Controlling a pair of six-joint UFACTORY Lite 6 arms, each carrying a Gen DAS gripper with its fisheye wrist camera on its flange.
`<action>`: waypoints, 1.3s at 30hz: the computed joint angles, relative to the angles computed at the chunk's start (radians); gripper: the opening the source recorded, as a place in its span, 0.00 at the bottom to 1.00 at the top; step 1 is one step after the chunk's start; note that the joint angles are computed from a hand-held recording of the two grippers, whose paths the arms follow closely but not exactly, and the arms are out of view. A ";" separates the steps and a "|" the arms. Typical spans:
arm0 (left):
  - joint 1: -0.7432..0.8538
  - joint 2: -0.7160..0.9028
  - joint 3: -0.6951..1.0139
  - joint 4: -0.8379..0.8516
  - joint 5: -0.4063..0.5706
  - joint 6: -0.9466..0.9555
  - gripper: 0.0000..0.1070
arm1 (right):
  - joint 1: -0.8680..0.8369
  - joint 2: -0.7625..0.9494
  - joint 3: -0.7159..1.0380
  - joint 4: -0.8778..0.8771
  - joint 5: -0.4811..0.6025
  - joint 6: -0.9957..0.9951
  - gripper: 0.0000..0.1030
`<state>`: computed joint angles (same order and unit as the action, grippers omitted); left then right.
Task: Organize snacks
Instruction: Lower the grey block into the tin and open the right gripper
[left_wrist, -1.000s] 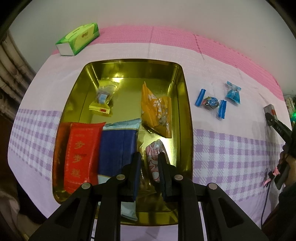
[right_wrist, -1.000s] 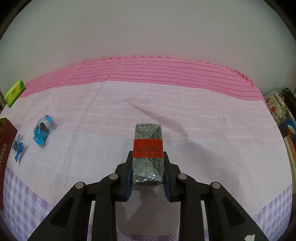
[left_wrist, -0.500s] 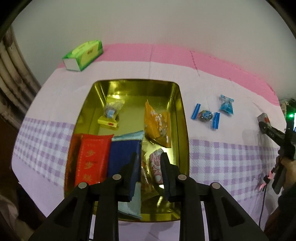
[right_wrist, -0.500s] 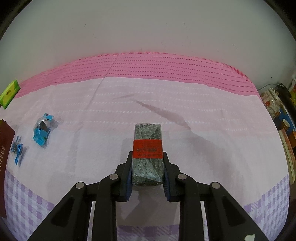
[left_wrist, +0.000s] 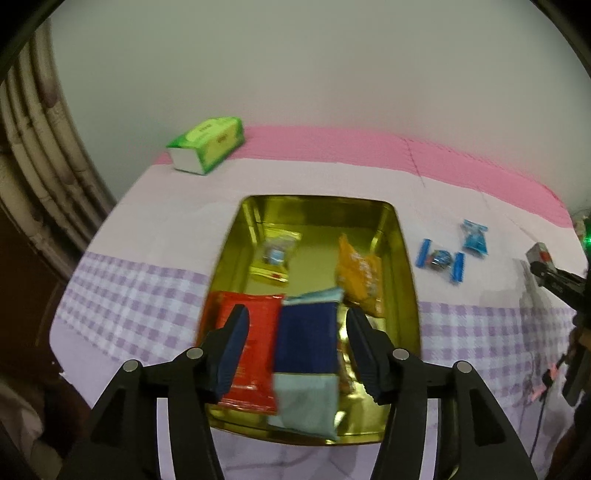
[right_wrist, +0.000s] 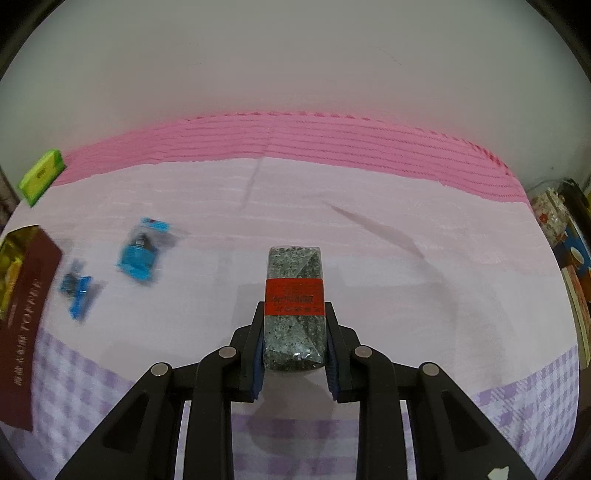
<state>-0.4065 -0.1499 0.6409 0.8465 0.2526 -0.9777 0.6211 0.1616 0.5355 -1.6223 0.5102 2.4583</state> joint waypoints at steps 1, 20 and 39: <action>0.017 -0.004 -0.004 0.016 -0.003 -0.009 0.58 | 0.018 -0.003 0.014 0.024 0.003 -0.022 0.23; 0.359 -0.049 -0.083 0.191 -0.062 -0.076 0.67 | 0.326 0.308 0.667 0.367 -0.006 -0.450 0.23; 0.435 0.009 -0.049 -0.060 -0.096 0.157 0.67 | 0.411 0.746 1.274 0.770 0.025 -0.938 0.23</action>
<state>0.0289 -0.1412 0.5919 0.7868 0.1566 -0.8208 1.0316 0.9075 1.8098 -0.8518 0.5348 1.5206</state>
